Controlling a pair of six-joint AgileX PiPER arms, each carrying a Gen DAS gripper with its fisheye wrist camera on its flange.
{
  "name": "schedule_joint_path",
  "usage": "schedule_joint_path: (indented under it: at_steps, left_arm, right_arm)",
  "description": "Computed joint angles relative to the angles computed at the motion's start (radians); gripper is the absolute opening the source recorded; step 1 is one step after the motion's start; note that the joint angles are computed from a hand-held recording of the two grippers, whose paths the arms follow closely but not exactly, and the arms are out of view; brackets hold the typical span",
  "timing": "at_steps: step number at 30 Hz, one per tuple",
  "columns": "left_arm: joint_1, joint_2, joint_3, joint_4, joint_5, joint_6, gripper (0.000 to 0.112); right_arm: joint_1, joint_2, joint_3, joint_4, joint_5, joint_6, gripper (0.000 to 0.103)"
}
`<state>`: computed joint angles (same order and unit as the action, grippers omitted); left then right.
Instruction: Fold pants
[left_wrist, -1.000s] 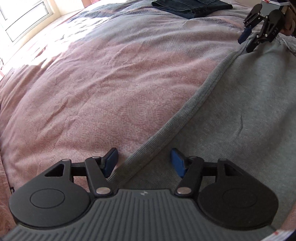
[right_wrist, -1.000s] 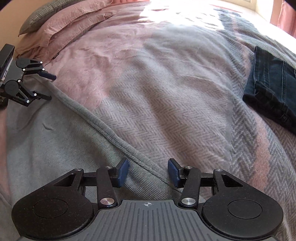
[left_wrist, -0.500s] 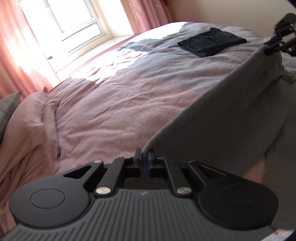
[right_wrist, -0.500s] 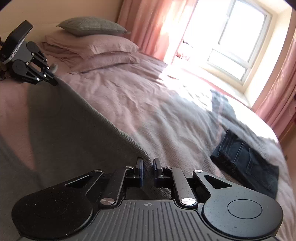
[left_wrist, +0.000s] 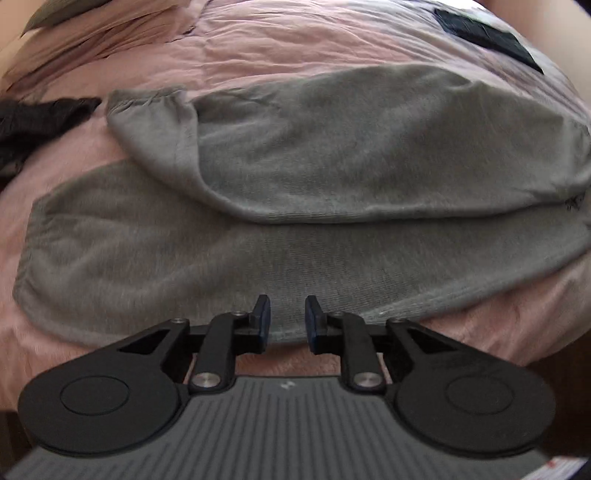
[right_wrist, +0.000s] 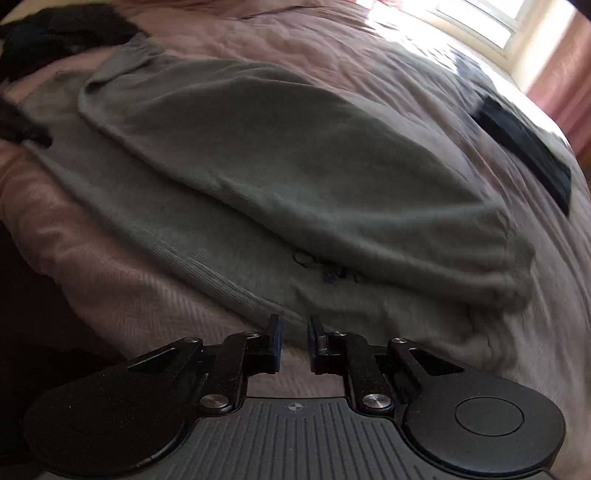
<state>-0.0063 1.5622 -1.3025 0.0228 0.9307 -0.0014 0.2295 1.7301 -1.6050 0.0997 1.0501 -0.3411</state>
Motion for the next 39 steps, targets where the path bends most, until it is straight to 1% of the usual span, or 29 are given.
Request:
schedule_joint_path:
  at_steps: [1, 2, 3, 4, 5, 6, 7, 9, 11, 13, 15, 17, 18, 20, 21, 23, 25, 26, 27, 28, 29, 30, 32, 34, 35, 36, 37, 38, 39]
  left_arm:
    - [0.022, -0.007, -0.005, -0.022, -0.009, -0.031, 0.028]
    - [0.034, -0.003, -0.02, -0.021, -0.021, -0.076, 0.032]
    - [0.041, 0.014, -0.047, -0.006, -0.03, -0.121, 0.033]
    - [0.045, 0.045, -0.091, 0.007, -0.033, -0.157, 0.034]
    - [0.053, 0.073, -0.131, 0.006, -0.032, -0.183, 0.037]
    - [0.064, 0.114, -0.18, -0.003, -0.031, -0.207, 0.044]
    - [0.076, 0.135, -0.196, -0.008, -0.043, -0.236, 0.046]
    - [0.115, 0.187, -0.242, -0.056, -0.04, -0.27, 0.046]
    - [0.148, 0.226, -0.268, -0.105, -0.037, -0.284, 0.046]
    - [0.171, 0.254, -0.283, -0.135, -0.033, -0.283, 0.045]
    - [0.187, 0.271, -0.291, -0.163, -0.033, -0.282, 0.045]
    - [0.203, 0.273, -0.279, -0.204, -0.053, -0.281, 0.045]
    - [0.209, 0.276, -0.276, -0.223, -0.062, -0.282, 0.045]
    - [0.21, 0.288, -0.283, -0.219, -0.07, -0.296, 0.045]
    - [0.209, 0.296, -0.291, -0.211, -0.071, -0.301, 0.045]
    - [0.206, 0.32, -0.315, -0.195, -0.07, -0.317, 0.044]
    - [0.204, 0.343, -0.337, -0.17, -0.063, -0.334, 0.035]
    - [0.203, 0.353, -0.352, -0.156, -0.054, -0.343, 0.032]
    - [0.2, 0.358, -0.362, -0.133, -0.052, -0.36, 0.01]
    - [0.202, 0.36, -0.376, -0.122, -0.049, -0.359, 0.006]
    - [0.207, 0.347, -0.373, -0.129, -0.065, -0.346, 0.006]
    - [0.211, 0.315, -0.346, -0.144, -0.109, -0.322, 0.006]
    - [0.219, 0.212, -0.266, -0.183, -0.228, -0.248, 0.005]
    - [0.24, 0.08, -0.134, -0.261, -0.359, -0.126, 0.006]
    - [0.247, 0.031, -0.078, -0.267, -0.376, -0.1, 0.006]
    - [0.246, -0.003, -0.034, -0.236, -0.356, -0.113, 0.006]
    - [0.234, -0.021, 0.002, -0.166, -0.315, -0.165, 0.006]
    - [0.222, -0.03, 0.037, -0.109, -0.279, -0.208, 0.006]
    - [0.204, -0.042, 0.091, -0.044, -0.263, -0.264, 0.006]
  right_arm:
    - [-0.033, 0.002, -0.013, 0.032, -0.003, 0.055, 0.012]
    - [-0.079, 0.011, -0.035, 0.072, -0.009, 0.142, 0.015]
    - [-0.131, 0.035, -0.067, 0.121, -0.018, 0.238, 0.028]
    - [-0.178, 0.064, -0.101, 0.173, -0.028, 0.335, 0.047]
    - [-0.221, 0.079, -0.105, 0.228, -0.065, 0.427, 0.054]
    - [-0.266, 0.085, -0.085, 0.295, -0.123, 0.504, 0.057]
    - [-0.304, 0.091, -0.057, 0.372, -0.181, 0.542, 0.057]
    - [-0.362, 0.106, 0.001, 0.508, -0.299, 0.598, 0.057]
    - [-0.385, 0.133, 0.015, 0.568, -0.358, 0.635, 0.057]
    - [-0.385, 0.146, 0.028, 0.58, -0.413, 0.648, 0.057]
    - [-0.379, 0.176, 0.003, 0.561, -0.415, 0.676, 0.057]
    - [-0.381, 0.202, -0.005, 0.617, -0.425, 0.64, 0.056]
    - [-0.391, 0.217, -0.02, 0.627, -0.416, 0.627, 0.055]
    - [-0.396, 0.227, -0.02, 0.661, -0.422, 0.592, 0.052]
    - [-0.394, 0.237, -0.03, 0.664, -0.423, 0.59, 0.049]
    - [-0.399, 0.249, -0.054, 0.62, -0.397, 0.625, 0.041]
    - [-0.402, 0.254, -0.06, 0.584, -0.382, 0.65, 0.029]
    - [-0.402, 0.255, -0.062, 0.579, -0.38, 0.649, 0.027]
    - [-0.4, 0.252, -0.064, 0.567, -0.381, 0.649, 0.024]
    - [-0.395, 0.244, -0.063, 0.54, -0.39, 0.649, 0.021]
    - [-0.388, 0.231, -0.062, 0.52, -0.41, 0.639, 0.02]
    - [-0.385, 0.208, -0.044, 0.529, -0.444, 0.61, 0.018]
    - [-0.394, 0.128, 0.031, 0.651, -0.517, 0.493, 0.017]
    - [-0.416, 0.048, 0.11, 0.77, -0.537, 0.357, 0.017]
    - [-0.426, 0.017, 0.146, 0.778, -0.528, 0.335, 0.017]
    - [-0.438, -0.006, 0.181, 0.763, -0.504, 0.347, 0.017]
    - [-0.445, -0.016, 0.209, 0.727, -0.478, 0.378, 0.017]
    - [-0.444, -0.019, 0.225, 0.652, -0.451, 0.44, 0.017]
    - [-0.44, -0.015, 0.237, 0.579, -0.427, 0.493, 0.017]
